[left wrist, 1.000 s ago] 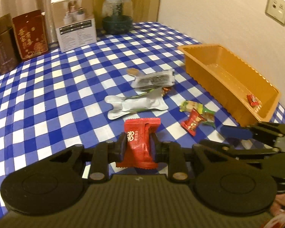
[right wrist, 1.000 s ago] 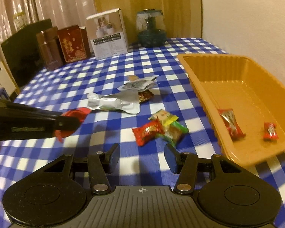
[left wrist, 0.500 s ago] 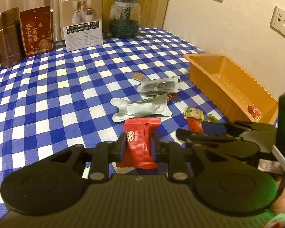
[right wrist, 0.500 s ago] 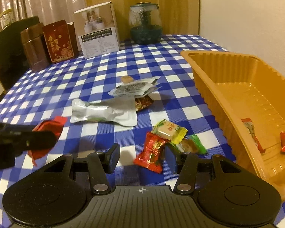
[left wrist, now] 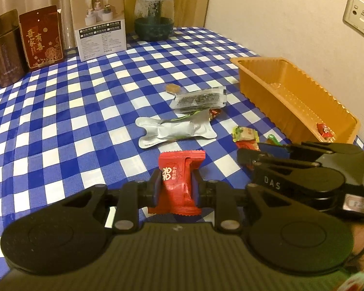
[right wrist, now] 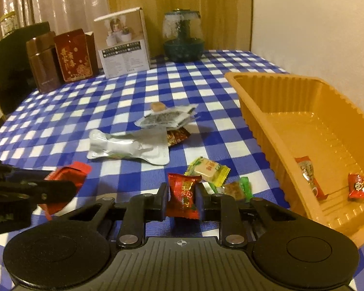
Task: Organize snacks
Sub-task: 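Grasp a red candy packet with the right gripper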
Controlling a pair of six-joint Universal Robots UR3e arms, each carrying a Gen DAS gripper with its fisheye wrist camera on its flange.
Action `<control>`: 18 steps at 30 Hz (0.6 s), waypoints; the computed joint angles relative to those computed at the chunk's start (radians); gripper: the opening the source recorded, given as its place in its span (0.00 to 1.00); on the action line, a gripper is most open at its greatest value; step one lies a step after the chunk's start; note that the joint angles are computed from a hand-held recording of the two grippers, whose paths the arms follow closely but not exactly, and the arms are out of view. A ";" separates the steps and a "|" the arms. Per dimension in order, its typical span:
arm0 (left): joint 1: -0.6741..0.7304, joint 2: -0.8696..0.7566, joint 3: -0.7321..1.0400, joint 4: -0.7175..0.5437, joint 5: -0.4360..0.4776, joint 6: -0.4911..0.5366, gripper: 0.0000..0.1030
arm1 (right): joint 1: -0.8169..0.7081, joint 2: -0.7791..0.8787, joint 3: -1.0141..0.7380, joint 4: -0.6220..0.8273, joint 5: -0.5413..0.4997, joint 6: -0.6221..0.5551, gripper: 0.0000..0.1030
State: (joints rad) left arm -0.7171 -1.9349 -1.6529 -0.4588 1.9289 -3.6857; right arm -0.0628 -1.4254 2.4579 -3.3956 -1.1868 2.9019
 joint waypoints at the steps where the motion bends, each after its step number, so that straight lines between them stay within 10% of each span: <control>1: -0.003 0.000 0.009 -0.009 0.004 -0.002 0.22 | -0.009 -0.023 0.008 0.013 0.012 -0.004 0.23; 9: -0.063 -0.021 0.127 -0.108 0.060 -0.028 0.22 | -0.140 -0.306 0.095 0.224 0.146 -0.082 0.23; 18: -0.143 -0.118 0.349 -0.211 0.101 -0.042 0.22 | -0.476 -0.870 0.146 0.859 0.363 -0.330 0.23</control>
